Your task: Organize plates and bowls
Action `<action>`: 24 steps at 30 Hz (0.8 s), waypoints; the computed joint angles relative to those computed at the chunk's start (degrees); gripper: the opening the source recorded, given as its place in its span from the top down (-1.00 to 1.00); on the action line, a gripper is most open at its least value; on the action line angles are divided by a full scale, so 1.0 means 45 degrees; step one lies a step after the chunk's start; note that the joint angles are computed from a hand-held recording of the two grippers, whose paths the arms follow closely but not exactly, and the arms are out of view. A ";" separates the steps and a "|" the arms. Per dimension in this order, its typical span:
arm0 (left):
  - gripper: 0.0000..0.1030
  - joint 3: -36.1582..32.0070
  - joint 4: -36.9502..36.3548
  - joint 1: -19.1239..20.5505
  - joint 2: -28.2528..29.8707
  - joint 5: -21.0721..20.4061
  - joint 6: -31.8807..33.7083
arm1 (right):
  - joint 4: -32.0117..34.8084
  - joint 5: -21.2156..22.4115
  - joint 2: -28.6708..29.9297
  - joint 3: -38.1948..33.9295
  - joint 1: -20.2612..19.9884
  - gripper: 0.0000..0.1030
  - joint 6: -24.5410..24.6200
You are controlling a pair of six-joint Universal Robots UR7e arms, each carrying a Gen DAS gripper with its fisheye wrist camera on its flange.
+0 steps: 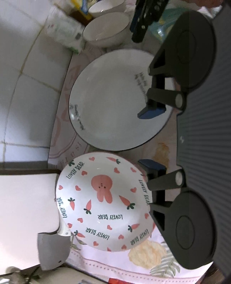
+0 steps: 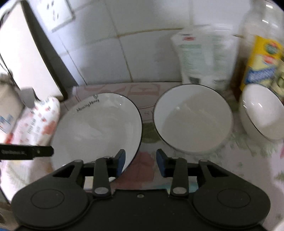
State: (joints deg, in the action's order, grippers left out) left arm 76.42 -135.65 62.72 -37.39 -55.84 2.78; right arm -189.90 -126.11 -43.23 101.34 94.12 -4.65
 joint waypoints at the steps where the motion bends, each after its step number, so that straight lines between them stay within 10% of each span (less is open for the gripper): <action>1: -0.05 0.0142 0.0131 -0.0047 -0.0184 -0.0135 0.0050 | -0.0229 0.0041 -0.0271 0.0409 0.0089 0.07 0.0175; 12: -0.17 0.1830 0.1312 -0.1093 -0.1729 -0.0311 0.0393 | -0.2805 -0.0460 -0.2172 0.3769 0.1511 -0.33 0.1537; 24: -0.27 0.3747 0.1465 -0.2263 -0.3004 -0.0330 0.1067 | -0.5054 -0.2725 -0.2600 0.6435 0.2685 -0.33 0.3401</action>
